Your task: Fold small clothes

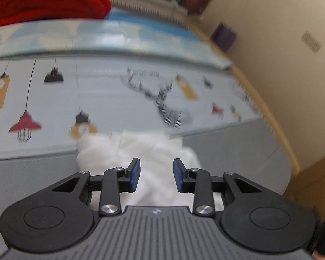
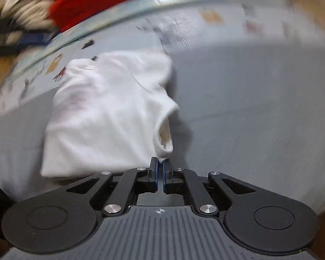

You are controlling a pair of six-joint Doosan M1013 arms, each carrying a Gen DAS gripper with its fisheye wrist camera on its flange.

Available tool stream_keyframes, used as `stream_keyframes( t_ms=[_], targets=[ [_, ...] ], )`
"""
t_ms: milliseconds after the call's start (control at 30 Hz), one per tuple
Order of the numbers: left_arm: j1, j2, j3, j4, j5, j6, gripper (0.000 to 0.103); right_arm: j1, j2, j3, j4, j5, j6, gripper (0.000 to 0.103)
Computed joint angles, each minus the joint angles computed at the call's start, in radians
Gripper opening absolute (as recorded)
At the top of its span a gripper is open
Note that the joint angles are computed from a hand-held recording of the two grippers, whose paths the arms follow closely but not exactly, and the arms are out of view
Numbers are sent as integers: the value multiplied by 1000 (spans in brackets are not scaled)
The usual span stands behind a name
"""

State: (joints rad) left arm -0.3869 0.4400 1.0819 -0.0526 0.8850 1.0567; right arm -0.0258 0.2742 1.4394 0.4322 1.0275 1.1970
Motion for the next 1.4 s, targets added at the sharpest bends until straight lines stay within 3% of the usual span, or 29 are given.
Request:
stream_keyframes(
  t_ms=[67,167,200,233,267,300,400,467,500,533,567,600,667,733,833,900,1000,1133,1267,1333,1400],
  targets=[
    [3,5,-5,-36,60,74,36,-6,6,-2,55,-17,24,10],
    [5,11,-5,-94,112,185,35,-28,3,13,170,-26,3,37],
    [5,12,-2,-113,120,214,35,-26,7,10,169,-33,22,39],
    [3,13,0,-130,131,244,35,-21,23,-8,143,-26,61,39],
    [1,16,0,-153,146,280,35,-19,34,-21,117,-10,109,32],
    [-4,14,8,-169,158,310,35,-21,41,-35,103,3,153,8],
    [-21,29,3,-204,219,437,34,-18,12,-8,109,-71,161,8],
    [-39,61,-20,-145,301,452,34,-5,-11,6,95,-122,107,8],
    [-50,80,-33,-96,354,446,32,8,-9,-1,41,-119,119,10],
    [-57,91,-39,-66,390,452,26,25,2,-19,-47,-87,163,11],
    [-62,93,-37,-49,398,470,26,43,21,-49,-159,-29,220,17],
    [-62,92,-38,-50,396,477,26,58,38,-75,-258,19,275,25],
    [-40,91,-47,-113,401,441,28,58,47,-101,-314,22,376,26],
    [-13,73,-32,-157,357,393,28,41,58,-137,-258,14,393,26],
    [14,41,4,-134,264,293,28,35,78,-194,-162,-35,291,30],
    [34,28,21,-108,217,183,28,41,110,-250,-107,-38,202,39],
    [67,11,48,-69,155,-7,28,48,195,-363,-26,53,110,47],
    [100,20,50,-95,133,-140,28,64,291,-453,-56,119,165,53],
    [109,35,48,-107,111,-213,34,57,358,-499,-27,185,288,53],
    [116,54,32,-129,121,-218,48,52,360,-490,15,165,302,50],
    [124,70,19,-157,134,-218,55,57,362,-494,27,158,268,26]
  ],
)
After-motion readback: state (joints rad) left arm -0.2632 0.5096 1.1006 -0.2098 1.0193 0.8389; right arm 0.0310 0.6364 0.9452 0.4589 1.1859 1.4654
